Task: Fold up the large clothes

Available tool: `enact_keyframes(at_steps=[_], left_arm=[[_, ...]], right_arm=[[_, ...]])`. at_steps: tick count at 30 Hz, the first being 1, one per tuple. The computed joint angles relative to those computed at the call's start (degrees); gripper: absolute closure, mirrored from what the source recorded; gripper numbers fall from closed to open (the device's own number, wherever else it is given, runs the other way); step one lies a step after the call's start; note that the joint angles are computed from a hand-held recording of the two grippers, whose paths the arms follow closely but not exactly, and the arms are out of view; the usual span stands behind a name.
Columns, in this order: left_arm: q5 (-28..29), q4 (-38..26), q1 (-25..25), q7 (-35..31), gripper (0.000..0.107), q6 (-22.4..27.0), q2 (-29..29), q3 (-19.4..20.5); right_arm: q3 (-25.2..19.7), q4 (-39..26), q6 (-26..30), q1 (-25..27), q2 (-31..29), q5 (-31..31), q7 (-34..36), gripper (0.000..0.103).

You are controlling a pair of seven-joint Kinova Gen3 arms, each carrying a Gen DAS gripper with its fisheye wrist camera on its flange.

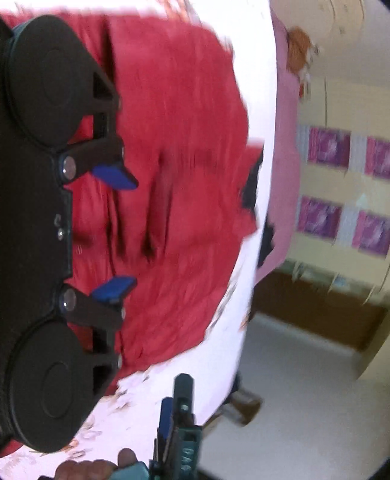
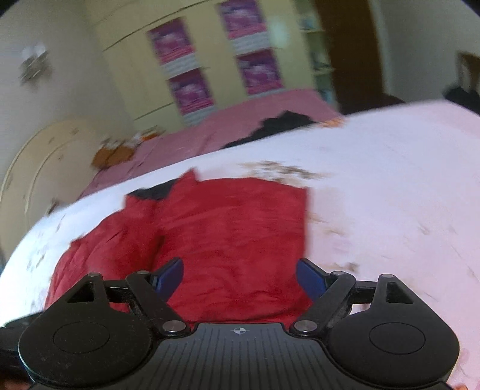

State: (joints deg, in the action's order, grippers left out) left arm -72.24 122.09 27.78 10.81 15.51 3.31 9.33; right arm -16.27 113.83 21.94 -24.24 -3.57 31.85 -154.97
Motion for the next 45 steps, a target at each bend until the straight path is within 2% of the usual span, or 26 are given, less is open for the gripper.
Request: enact_keyframes(at_steps=[1,3,5,9,11,13,14,15,16,21,24,25,26,27,29,31,33,35,38,40,42,45], left_arm=[[-1.4,1.7,-0.9,2.3,0.061,0.5,-1.6,-0.7],[-1.4,3.3,-2.4,5.8,0.064,2.6,-3.0,-1.5],[1.1,4.2,-5.7,5.5,0.064,1.8,-4.0,-1.6],[8.8,4.7,-11.3,-3.1,0.064,-2.2,-4.1,-2.2],[12.4,5.4,-13.6,-7.7,0.064,-5.8,-3.6,-2.9],[16.2,5.1,-14.9,-12.4,0.064,-7.0,-2.4,-2.6],[17.7,4.9,-15.2,-14.4,0.064,-7.7,-1.9,-2.9],[18.4,5.3,-14.3,-15.5,0.064,-8.3,-1.9,-4.2],[18.1,5.3,-13.7,-15.7,0.064,-8.6,-1.6,-5.1],[12.0,5.7,-9.8,-11.4,0.064,-10.5,-0.6,-10.4],[14.2,5.4,-8.9,-14.9,0.064,-10.9,-0.4,-11.7],[14.4,5.4,-8.4,-15.7,0.064,-11.0,-0.4,-12.3],[13.6,5.2,-7.3,-15.6,0.064,-10.9,-0.3,-13.4],[12.5,5.2,-6.2,-15.0,0.064,-10.9,-0.2,-14.5],[12.4,4.9,-5.0,-15.2,0.064,-10.9,0.1,-15.7],[15.9,4.4,-6.2,-19.1,0.064,-10.7,0.4,-14.6],[19.2,3.7,-6.4,-23.1,0.064,-9.9,0.7,-14.1],[20.8,3.2,-5.9,-25.1,0.064,-9.1,0.7,-14.5],[19.2,2.9,-4.9,-24.4,0.064,-8.5,0.4,-15.3],[21.0,2.9,-6.6,-26.7,0.064,-8.4,0.3,-13.7],[20.7,3.0,-6.5,-26.7,0.064,-8.6,0.3,-13.8],[23.2,3.0,-7.5,-29.9,0.064,-9.4,0.5,-13.1]], right_arm=[[0.1,-1.4,-0.2,-1.5,1.4,0.0,2.3,0.036],[-0.9,-4.5,0.0,-3.6,4.3,0.3,6.7,0.038],[-1.6,-8.4,1.4,-6.5,7.9,2.2,10.3,0.038],[0.7,-16.2,7.8,-16.8,14.9,11.0,15.7,0.038],[0.8,-19.5,10.5,-19.1,18.4,11.9,19.6,0.038],[3.6,-22.6,14.6,-23.5,22.2,14.4,20.9,0.038],[6.3,-23.1,15.9,-26.2,23.0,15.4,20.1,0.04],[8.9,-23.7,17.0,-28.6,23.7,15.5,18.4,0.049],[11.6,-23.7,17.2,-30.1,23.7,14.6,16.1,0.068],[24.8,-16.5,11.2,-33.4,17.3,3.5,4.4,0.069],[30.8,-8.5,5.1,-32.9,11.9,-3.2,-2.5,0.068],[30.8,-6.3,3.2,-31.9,10.6,-4.2,-4.9,0.059],[29.9,-4.4,1.0,-29.9,9.8,-4.4,-6.8,0.039],[28.0,-2.6,-1.3,-27.2,8.9,-3.6,-8.9,0.034],[24.3,-0.6,-5.1,-21.9,8.3,-3.5,-10.5,0.034],[20.1,0.4,-8.8,-16.6,8.9,-3.1,-11.3,0.034],[15.0,0.2,-10.0,-11.4,10.2,0.2,-14.4,0.035],[9.7,-0.8,-9.2,-7.0,11.4,1.8,-16.0,0.068],[2.1,0.0,-9.8,0.1,11.2,5.6,-19.8,0.084],[-0.1,0.3,-7.7,1.1,9.9,8.3,-21.8,0.084],[0.6,1.3,-6.5,-0.7,8.5,12.9,-26.1,0.084],[-2.0,1.7,-3.5,0.1,7.6,17.3,-28.9,0.084]])
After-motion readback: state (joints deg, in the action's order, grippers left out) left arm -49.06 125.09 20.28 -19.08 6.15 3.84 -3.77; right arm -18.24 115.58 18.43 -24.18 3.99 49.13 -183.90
